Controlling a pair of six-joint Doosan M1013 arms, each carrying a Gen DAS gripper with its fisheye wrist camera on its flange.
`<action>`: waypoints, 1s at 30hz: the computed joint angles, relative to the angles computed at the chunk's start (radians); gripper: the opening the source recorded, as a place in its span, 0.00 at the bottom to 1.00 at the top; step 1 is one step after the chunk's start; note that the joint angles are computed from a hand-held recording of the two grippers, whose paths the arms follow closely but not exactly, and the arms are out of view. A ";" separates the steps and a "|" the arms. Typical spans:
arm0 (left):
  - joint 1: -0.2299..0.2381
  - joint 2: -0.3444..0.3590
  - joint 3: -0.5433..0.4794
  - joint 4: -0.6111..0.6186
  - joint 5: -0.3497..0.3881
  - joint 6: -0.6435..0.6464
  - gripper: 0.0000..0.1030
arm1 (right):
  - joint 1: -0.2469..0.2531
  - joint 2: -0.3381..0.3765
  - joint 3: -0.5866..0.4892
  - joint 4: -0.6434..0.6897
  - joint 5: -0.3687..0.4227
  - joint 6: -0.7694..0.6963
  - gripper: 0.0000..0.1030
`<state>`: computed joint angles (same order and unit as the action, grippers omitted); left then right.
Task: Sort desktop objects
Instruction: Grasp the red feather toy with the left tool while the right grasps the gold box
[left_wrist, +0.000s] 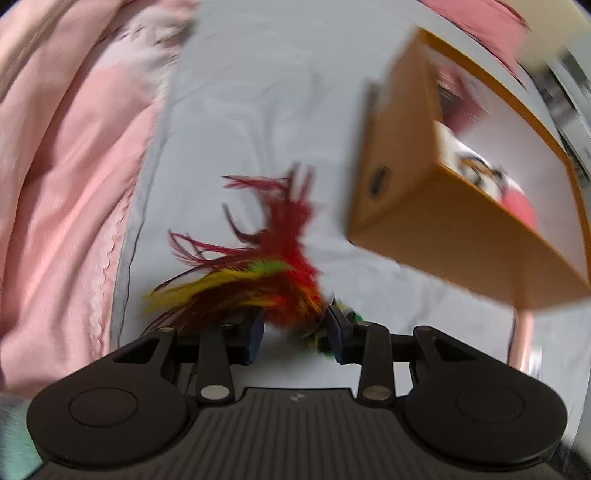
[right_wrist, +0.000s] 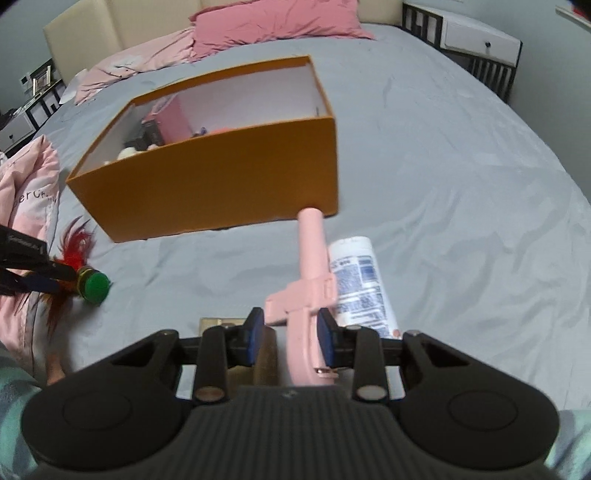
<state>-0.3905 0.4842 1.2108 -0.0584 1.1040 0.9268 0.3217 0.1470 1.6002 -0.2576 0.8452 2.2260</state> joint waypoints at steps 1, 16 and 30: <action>-0.001 0.003 0.002 0.014 -0.010 -0.031 0.41 | -0.008 0.000 -0.001 0.028 0.004 -0.014 0.33; 0.037 0.015 0.045 -0.103 -0.112 -0.206 0.32 | -0.010 0.050 -0.044 0.233 0.069 -0.180 0.53; -0.017 -0.112 0.150 0.024 -0.343 0.008 0.10 | 0.003 0.070 -0.055 0.205 0.100 -0.176 0.50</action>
